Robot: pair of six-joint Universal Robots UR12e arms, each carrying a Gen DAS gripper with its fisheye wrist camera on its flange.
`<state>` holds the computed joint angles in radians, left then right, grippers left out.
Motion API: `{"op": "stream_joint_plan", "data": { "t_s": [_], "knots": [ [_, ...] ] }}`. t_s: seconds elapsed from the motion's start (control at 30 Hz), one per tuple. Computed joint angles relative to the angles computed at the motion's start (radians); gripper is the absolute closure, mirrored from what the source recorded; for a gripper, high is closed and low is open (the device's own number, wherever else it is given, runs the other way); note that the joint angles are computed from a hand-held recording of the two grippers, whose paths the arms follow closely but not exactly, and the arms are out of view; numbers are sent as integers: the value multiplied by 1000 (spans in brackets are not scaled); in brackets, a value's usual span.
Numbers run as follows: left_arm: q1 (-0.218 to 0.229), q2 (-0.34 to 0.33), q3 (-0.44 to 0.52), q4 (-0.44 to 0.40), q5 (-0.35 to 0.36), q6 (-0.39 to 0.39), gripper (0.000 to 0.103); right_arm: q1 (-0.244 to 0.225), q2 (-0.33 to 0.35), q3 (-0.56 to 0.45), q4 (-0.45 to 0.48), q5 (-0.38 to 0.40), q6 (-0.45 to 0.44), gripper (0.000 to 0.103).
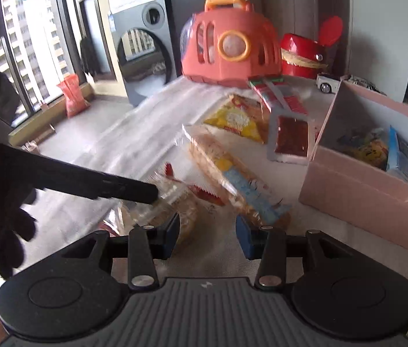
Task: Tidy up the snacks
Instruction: 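Lift the bread bag with the right tool while the left tool lifts the rice cake bag toward the box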
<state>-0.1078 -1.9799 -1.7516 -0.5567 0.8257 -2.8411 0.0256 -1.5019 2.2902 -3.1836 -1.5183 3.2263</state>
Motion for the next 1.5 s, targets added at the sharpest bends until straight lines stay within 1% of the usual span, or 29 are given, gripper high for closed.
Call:
{"op": "stream_joint_plan", "data": {
  "t_s": [0.13, 0.23, 0.3, 0.37, 0.4, 0.43, 0.47, 0.53, 0.57, 0.6, 0.67, 0.73, 0.77, 0.83, 0.87, 0.93, 1.0, 1.03, 1.07, 1.13, 1.2, 1.27, 1.3, 1.37, 1.43, 1.47, 1.5],
  "knots": [
    [7, 7, 9, -84, -24, 56, 63, -3, 1, 7, -7, -4, 1, 60],
    [8, 0, 14, -101, -55, 47, 60, -8, -2, 17, -15, -6, -10, 61],
    [5, 0, 22, -139, -91, 54, 63, -14, -4, 23, -20, -8, -15, 61],
    [2, 7, 24, -186, -146, 113, 66, -19, -7, 27, -16, -16, -10, 61],
    [-3, 15, 23, -192, -151, 142, 66, -23, -9, 31, -14, -20, -5, 61],
    [-11, 21, 18, -173, -135, 150, 66, -28, -10, 33, -9, -23, 2, 61],
    [-21, 26, 13, -134, -107, 138, 66, -33, -10, 36, -8, -20, 8, 61],
    [-36, 25, 5, -48, -47, 92, 68, -44, -13, 43, -18, -3, 16, 61],
    [-42, 22, 3, -18, -25, 72, 70, -45, -13, 42, -19, -3, 17, 61],
    [-44, 17, 6, -10, -14, 58, 71, -44, -13, 43, -24, -6, 16, 61],
    [-40, 11, 13, -41, -29, 40, 71, -44, -11, 45, -31, -12, 8, 61],
    [-29, 8, 23, -100, -61, 28, 74, -41, -12, 47, -36, -23, -9, 60],
    [-23, 7, 23, -110, -74, 21, 74, -41, -16, 48, -43, -21, -23, 59],
    [-13, 11, 12, -76, -72, -4, 75, -50, -25, 49, -61, 9, -54, 49],
    [-9, 15, 4, -48, -62, -20, 76, -52, -26, 48, -82, 16, -68, 46],
    [-1, 22, -7, -4, -51, -47, 78, -47, -18, 41, -134, 2, -99, 37],
    [9, 31, -19, 43, -39, -72, 80, -39, -2, 24, -157, -40, -106, 35],
    [13, 35, -24, 69, -30, -84, 80, -37, 2, 14, -149, -53, -101, 35],
    [17, 39, -28, 98, -15, -98, 81, -39, 6, 6, -141, -49, -99, 35],
    [22, 46, -33, 143, 18, -120, 81, -44, 13, -7, -119, -29, -98, 35],
    [27, 50, -36, 171, 49, -137, 81, -45, 17, -16, -77, -9, -92, 35],
    [31, 52, -39, 188, 68, -150, 81, -46, 19, -26, -20, 23, -80, 35],
    [31, 51, -39, 189, 74, -150, 81, -51, 16, -30, 18, 52, -71, 32],
    [29, 53, -39, 173, 81, -127, 81, -58, 5, -26, 44, 115, -72, 32],
    [25, 53, -35, 137, 82, -85, 80, -82, -10, -30, 94, 245, -96, 32],
    [22, 54, -37, 129, 83, -69, 80, -86, -12, -34, 100, 277, -98, 32],
    [19, 54, -38, 127, 83, -55, 80, -79, -10, -40, 96, 269, -105, 32]
  ]
}}
